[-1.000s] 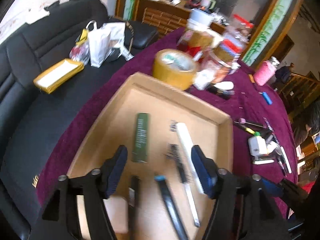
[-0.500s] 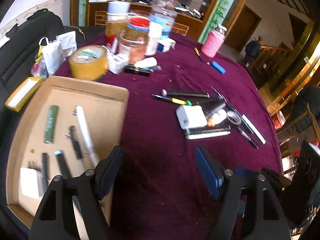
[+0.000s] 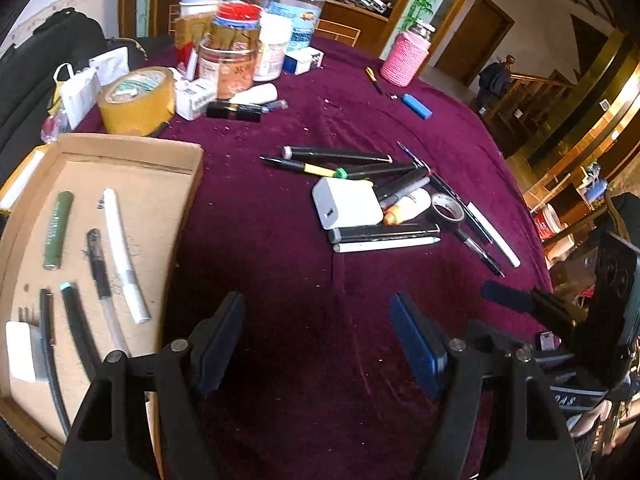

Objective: Organize rigid objects
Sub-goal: 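Move both tools back over the pens on the maroon cloth, then grasp the white PAINT marker with the right gripper while the left gripper grasps a white blue-tipped pen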

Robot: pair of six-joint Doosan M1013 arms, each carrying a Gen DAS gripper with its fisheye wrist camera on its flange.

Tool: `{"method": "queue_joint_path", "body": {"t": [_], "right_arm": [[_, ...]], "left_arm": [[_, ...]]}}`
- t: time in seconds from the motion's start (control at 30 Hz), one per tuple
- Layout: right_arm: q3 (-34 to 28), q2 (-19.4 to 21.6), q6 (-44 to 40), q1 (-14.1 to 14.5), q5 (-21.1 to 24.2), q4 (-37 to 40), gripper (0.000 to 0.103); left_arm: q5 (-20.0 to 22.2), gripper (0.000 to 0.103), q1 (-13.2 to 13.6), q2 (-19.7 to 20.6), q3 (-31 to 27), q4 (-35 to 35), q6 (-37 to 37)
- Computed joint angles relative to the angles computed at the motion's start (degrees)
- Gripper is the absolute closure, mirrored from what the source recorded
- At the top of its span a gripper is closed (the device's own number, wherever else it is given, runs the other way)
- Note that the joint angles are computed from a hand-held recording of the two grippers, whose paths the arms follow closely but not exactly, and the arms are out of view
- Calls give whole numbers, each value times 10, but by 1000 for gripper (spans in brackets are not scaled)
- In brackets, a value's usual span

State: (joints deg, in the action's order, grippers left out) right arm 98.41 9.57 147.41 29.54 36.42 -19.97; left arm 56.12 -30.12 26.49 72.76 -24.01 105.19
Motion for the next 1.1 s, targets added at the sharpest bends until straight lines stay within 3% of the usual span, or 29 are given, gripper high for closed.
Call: {"method": "queue_joint_path", "body": {"t": [0.17,0.47,0.57,0.73,0.8,0.87,0.97,1.1], "right_arm": [[3,-6,-4,-17,18,5,29],[24,-29,37,-61,110,-34,29],[38,-37,48,-81,120,-37,31],[48,-43,35,-119,124,-3,43],[44,-33,3,-134,134,29,59],[45,-29,-8,-145,134,51,61],[48,-25,-16,-146,132,46,64],[43,-21,0,-133,165,26,85]], "left_arm": [[7,29,-6,4,-2,-2,6],[10,29,-16,9,0,-3,17],[6,29,-18,7,4,0,19],[-3,29,-26,6,4,3,30],[-4,29,-28,7,4,-3,41],[-7,29,-31,8,3,3,51],[-7,29,-36,12,0,10,64],[-3,29,-44,23,-13,21,72]]}}
